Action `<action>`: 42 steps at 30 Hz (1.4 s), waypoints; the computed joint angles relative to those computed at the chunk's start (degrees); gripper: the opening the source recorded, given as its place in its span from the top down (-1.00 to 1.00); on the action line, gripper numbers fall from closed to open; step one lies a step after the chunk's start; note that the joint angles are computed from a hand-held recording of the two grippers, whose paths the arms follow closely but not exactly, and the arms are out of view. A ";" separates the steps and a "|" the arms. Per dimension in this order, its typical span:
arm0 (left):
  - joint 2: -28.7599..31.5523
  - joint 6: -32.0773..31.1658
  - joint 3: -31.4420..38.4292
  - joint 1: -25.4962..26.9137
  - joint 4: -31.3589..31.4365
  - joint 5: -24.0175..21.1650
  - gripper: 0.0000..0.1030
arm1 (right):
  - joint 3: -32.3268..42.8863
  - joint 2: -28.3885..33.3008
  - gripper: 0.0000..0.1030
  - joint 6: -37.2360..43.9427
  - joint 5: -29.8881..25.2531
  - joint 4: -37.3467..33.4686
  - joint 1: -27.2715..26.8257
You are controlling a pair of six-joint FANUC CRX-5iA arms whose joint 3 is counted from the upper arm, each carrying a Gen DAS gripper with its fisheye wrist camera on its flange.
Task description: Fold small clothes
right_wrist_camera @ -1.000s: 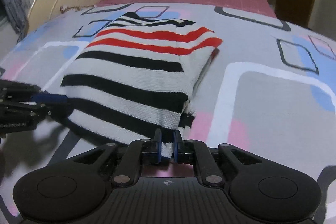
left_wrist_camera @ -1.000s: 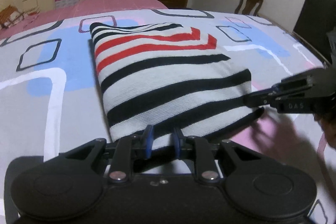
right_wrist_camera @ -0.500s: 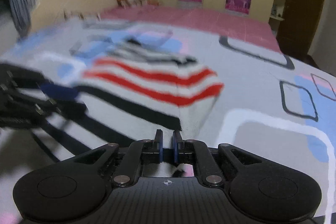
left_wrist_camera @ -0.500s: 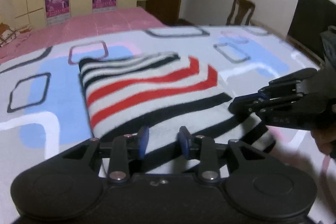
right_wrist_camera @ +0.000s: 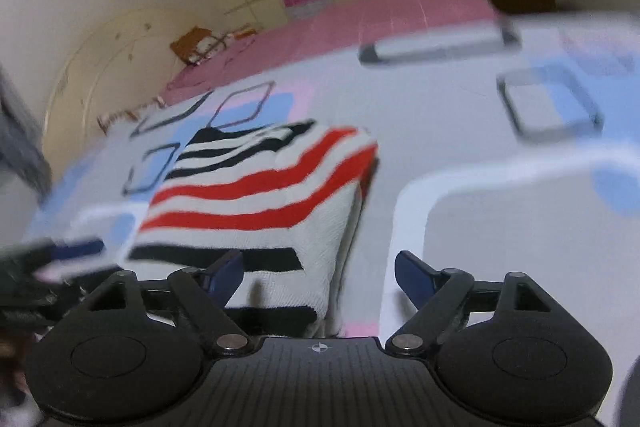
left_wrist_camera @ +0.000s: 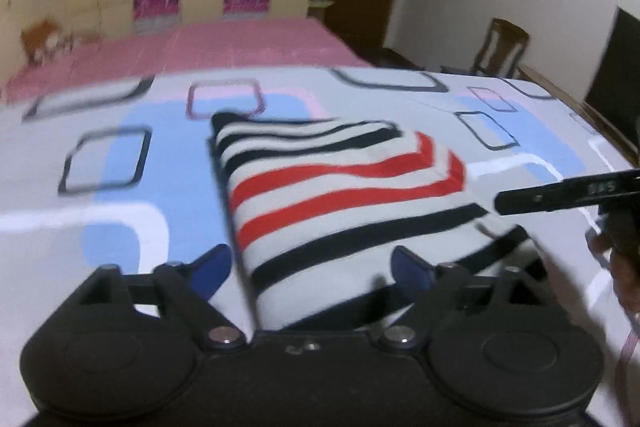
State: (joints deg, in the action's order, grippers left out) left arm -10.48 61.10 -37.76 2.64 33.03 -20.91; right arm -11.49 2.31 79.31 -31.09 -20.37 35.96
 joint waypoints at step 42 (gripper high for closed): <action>9.86 3.82 6.62 1.28 4.68 -5.65 -0.18 | 16.90 13.29 0.11 16.73 -15.72 -17.39 -7.05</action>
